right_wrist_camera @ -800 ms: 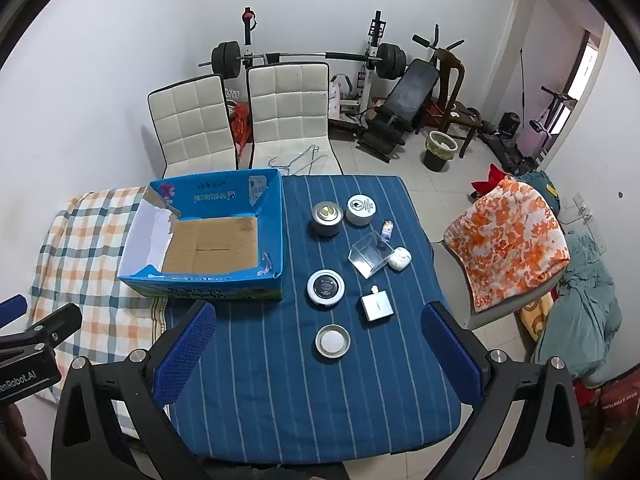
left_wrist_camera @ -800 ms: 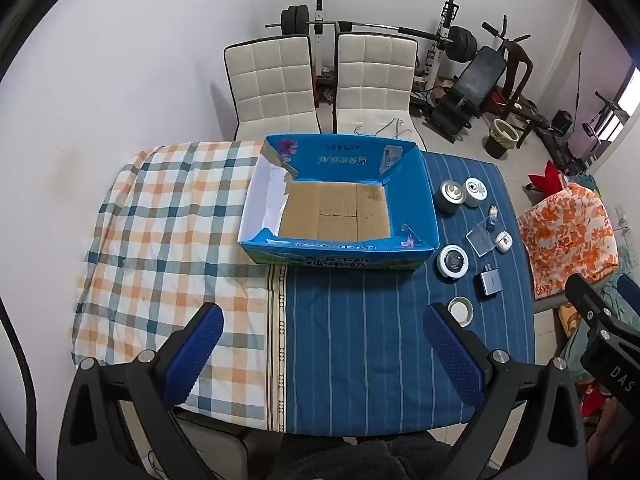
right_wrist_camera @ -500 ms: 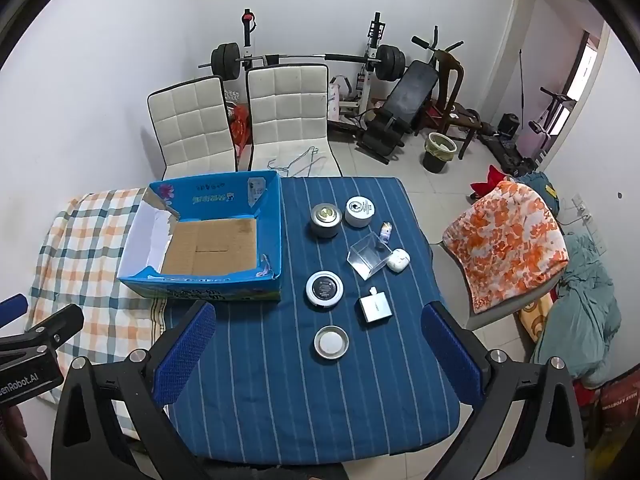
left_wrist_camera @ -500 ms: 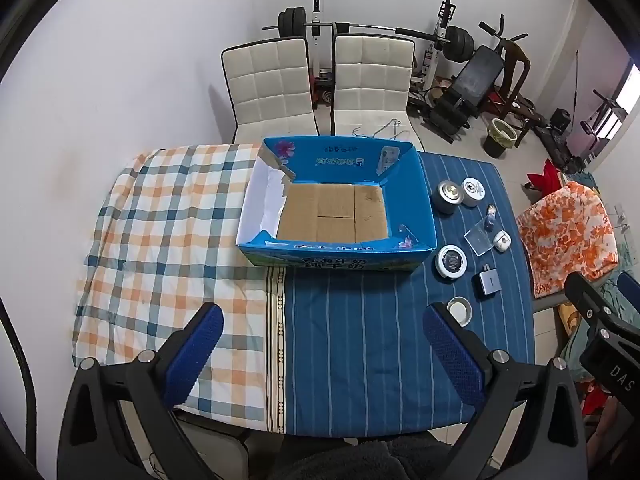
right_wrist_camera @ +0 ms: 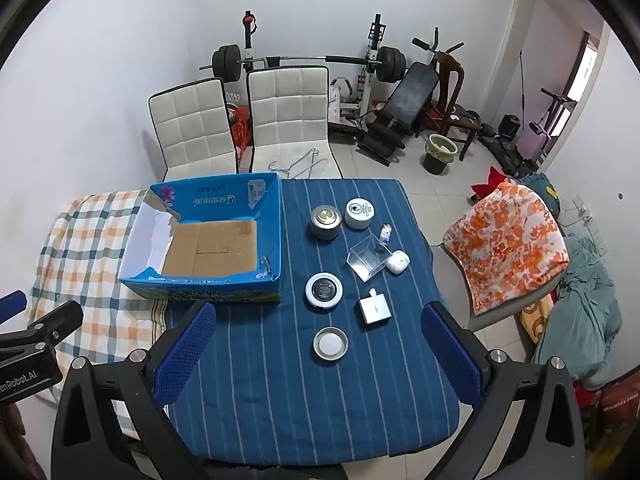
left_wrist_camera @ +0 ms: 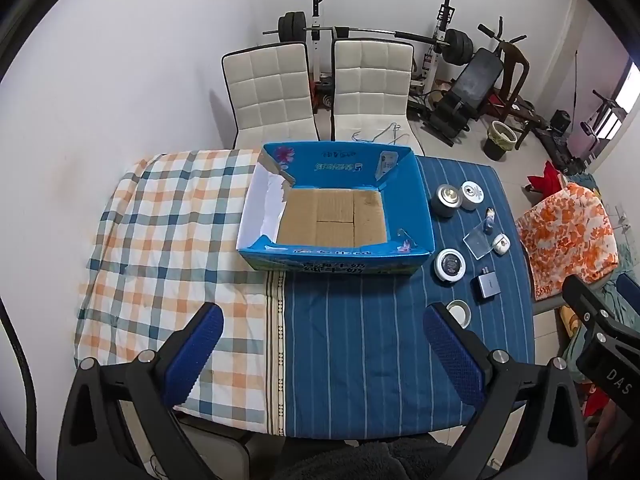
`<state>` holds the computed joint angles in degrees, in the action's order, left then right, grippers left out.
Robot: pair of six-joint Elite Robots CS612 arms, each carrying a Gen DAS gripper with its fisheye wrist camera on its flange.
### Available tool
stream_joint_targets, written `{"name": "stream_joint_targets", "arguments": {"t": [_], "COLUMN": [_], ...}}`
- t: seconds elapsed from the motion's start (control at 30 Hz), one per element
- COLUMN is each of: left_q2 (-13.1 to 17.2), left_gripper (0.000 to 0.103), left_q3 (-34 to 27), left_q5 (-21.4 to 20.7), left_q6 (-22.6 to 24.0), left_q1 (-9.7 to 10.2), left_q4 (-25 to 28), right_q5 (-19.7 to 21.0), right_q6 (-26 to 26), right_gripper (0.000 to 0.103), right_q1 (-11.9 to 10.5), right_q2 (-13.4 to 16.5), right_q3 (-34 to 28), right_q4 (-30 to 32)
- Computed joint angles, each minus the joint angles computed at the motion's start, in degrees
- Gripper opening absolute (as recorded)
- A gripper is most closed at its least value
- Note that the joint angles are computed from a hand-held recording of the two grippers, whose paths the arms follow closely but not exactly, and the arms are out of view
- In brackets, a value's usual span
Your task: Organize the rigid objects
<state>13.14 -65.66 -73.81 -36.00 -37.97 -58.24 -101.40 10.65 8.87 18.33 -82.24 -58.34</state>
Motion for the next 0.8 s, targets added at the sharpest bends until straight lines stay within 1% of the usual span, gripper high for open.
{"name": "stream_joint_targets", "arguments": {"t": [0.03,0.2,0.8], "left_q2": [-0.4,-0.4,-1.0], "left_gripper": [0.103,0.103,0.103], "left_q3": [0.4,0.3,1.2], "left_q5": [-0.1,0.1,0.5], "left_q6": [0.4,0.3,0.6], "left_q1": [0.06,0.0,0.15], "left_q4": [0.0,-0.1,-0.7], "right_q5": [-0.1,0.1,-0.1], "right_q6": [0.0,-0.3,-0.3], "right_gripper": [0.103,0.103,0.103], "right_q1": [0.1,-0.2,-0.1], "right_q2": [-0.1,-0.3,-0.4], "right_q3": [0.2,0.1,0.3], "right_q4": [-0.1,-0.2,-0.7]}}
